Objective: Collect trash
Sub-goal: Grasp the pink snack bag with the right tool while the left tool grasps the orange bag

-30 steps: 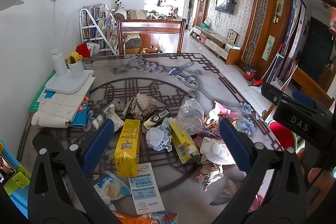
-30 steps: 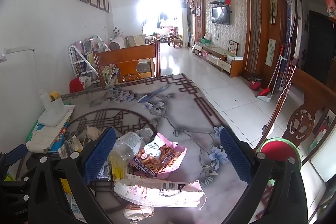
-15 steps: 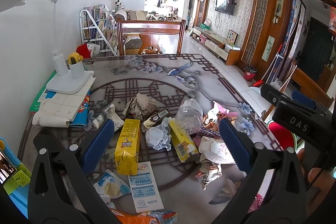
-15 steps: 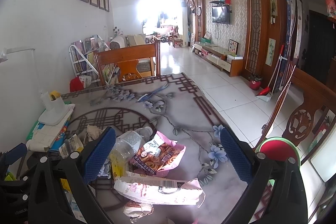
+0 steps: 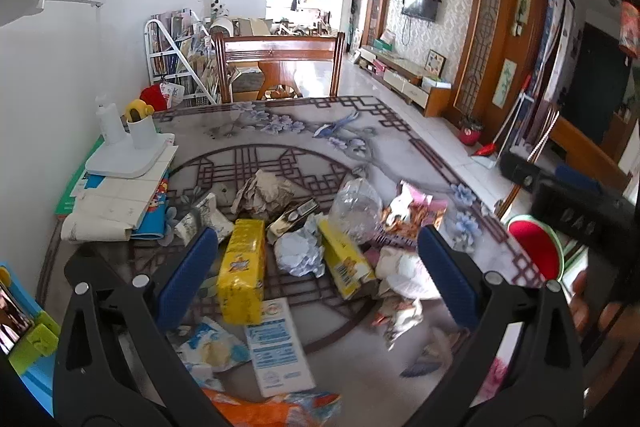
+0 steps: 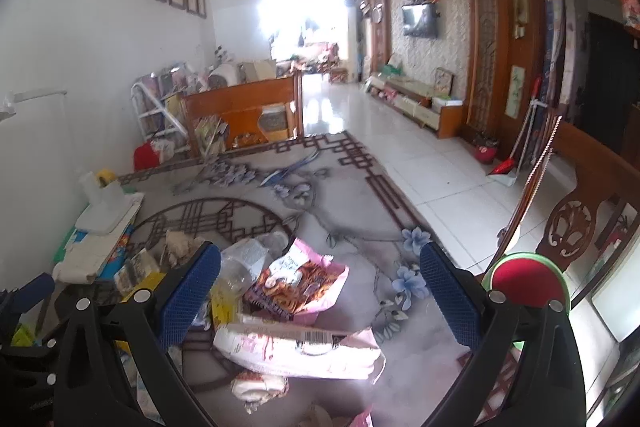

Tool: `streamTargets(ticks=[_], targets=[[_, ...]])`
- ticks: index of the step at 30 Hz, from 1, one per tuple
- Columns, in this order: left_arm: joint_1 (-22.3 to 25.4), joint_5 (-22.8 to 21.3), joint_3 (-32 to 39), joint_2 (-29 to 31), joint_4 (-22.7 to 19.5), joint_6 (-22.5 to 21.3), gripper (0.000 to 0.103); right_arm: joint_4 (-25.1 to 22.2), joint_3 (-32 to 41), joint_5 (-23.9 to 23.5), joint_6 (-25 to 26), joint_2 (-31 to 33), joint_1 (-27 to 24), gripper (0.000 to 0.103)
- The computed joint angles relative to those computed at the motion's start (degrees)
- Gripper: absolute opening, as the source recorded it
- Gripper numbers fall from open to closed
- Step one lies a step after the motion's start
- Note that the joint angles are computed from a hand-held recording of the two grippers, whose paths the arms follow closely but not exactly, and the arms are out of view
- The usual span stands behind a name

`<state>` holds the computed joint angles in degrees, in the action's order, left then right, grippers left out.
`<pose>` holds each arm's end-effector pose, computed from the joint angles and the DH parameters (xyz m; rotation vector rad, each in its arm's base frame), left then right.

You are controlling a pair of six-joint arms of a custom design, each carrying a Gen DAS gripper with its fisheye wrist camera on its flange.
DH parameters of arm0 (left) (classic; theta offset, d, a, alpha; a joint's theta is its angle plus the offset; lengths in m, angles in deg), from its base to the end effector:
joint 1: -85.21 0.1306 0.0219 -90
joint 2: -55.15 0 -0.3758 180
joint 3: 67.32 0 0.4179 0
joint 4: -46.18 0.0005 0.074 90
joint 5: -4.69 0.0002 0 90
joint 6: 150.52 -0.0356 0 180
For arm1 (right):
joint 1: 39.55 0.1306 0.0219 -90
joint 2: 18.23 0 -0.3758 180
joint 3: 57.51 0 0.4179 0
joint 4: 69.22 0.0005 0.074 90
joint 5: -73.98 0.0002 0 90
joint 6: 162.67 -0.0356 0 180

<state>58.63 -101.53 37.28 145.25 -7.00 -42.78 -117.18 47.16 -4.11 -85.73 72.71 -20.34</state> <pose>0.4616 -0.2204 0.5433 0.0195 2.2165 -0.1089 0.4973 0.1650 0.5442 0.0032 2.1554 0.1008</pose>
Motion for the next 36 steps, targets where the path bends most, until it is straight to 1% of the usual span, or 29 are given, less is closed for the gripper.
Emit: streamTargets(ticks=[2,4,5,6,7,9,11,12,16,17,19,22,26,27,28,29,30,31,32,33,34,36], targets=[[1.14,1.77,-1.93,-1.26,-0.91,-0.22,0.098,-2.75,0.09,-3.28,0.97,-0.17,-0.78,0.096],[2.58,3.66,-3.96,-2.39,-3.16,1.01,0.098,-6.74,-1.06,-6.46,1.26,-0.77,-1.91,0.096],[3.70,5.22,-5.37,-3.06,-5.06,2.20,0.098,-8.70,-1.95,-7.53,1.54,-1.10,-2.43,0.096],[4.76,6.55,-6.63,-3.54,-7.19,3.54,0.096,-10.10,-2.49,-7.79,1.71,-1.08,-2.61,0.096],[5.26,7.20,-7.44,-3.83,-8.18,4.26,0.094,-11.99,-4.07,-7.43,1.96,-1.68,-3.00,0.096],[6.82,9.30,-9.34,-4.25,-11.47,5.94,0.089,-13.88,-6.65,-6.54,2.13,-2.75,-3.40,0.096],[7.68,11.30,-10.66,-4.31,-13.91,6.56,0.089,-16.23,-8.91,-6.40,2.12,-3.49,-3.86,0.096],[7.84,12.13,-11.26,-4.24,-14.62,6.66,0.089,-17.15,-9.77,-6.70,1.94,-3.72,-4.08,0.096],[7.38,14.77,-12.67,-3.74,-14.53,6.82,0.089,-21.21,-11.26,-8.85,0.71,-3.40,-4.69,0.096],[7.09,15.64,-12.88,-3.84,-13.96,6.04,0.089,-22.11,-11.65,-9.46,0.42,-3.33,-4.70,0.096],[6.37,16.19,-13.13,-3.98,-13.35,2.98,0.089,-23.06,-12.01,-10.02,0.40,-3.07,-4.46,0.096],[5.01,18.12,-14.13,-5.21,-11.88,-5.82,0.089,-24.35,-12.72,-10.31,0.92,-3.00,-3.99,0.095],[4.69,20.22,-14.28,-4.94,-12.26,-11.13,0.089,-26.83,-13.17,-10.56,0.75,-2.02,-3.63,0.095],[4.69,20.25,-14.19,-4.80,-12.42,-11.64,0.089,-27.50,-13.32,-10.46,0.79,-1.64,-3.50,0.094],[4.68,20.17,-14.00,-4.49,-12.57,-12.34,0.089,-27.78,-13.57,-10.49,0.87,-1.49,-3.38,0.086],[4.61,20.38,-13.59,-3.95,-12.83,-13.72,0.089,-27.87,-13.78,-10.52,0.88,-1.44,-3.25,0.069],[4.56,20.54,-13.45,-3.71,-12.87,-14.46,0.089,-28.05,-13.90,-10.77,0.94,-1.35,-3.23,0.061],[4.50,20.84,-13.27,-3.44,-13.05,-15.69,0.089,-28.17,-14.00,-11.43,0.96,-1.24,-3.28,0.046],[4.19,21.12,-13.15,-3.20,-13.46,-17.27,0.089,-28.07,-14.04,-12.55,0.90,-1.16,-3.48,0.033],[3.92,21.24,-13.23,-3.23,-14.00,-18.43,0.089,-27.83,-14.02,-13.19,0.82,-1.20,-3.60,0.029],[3.43,20.83,-13.13,-2.78,-14.72,-20.14,0.089,-27.45,-13.93,-13.26,0.75,-1.27,-3.60,0.029],[2.68,20.03,-13.61,-2.83,-15.18,-21.68,0.089,-26.21,-13.95,-13.73,0.63,-1.80,-3.63,0.028]])
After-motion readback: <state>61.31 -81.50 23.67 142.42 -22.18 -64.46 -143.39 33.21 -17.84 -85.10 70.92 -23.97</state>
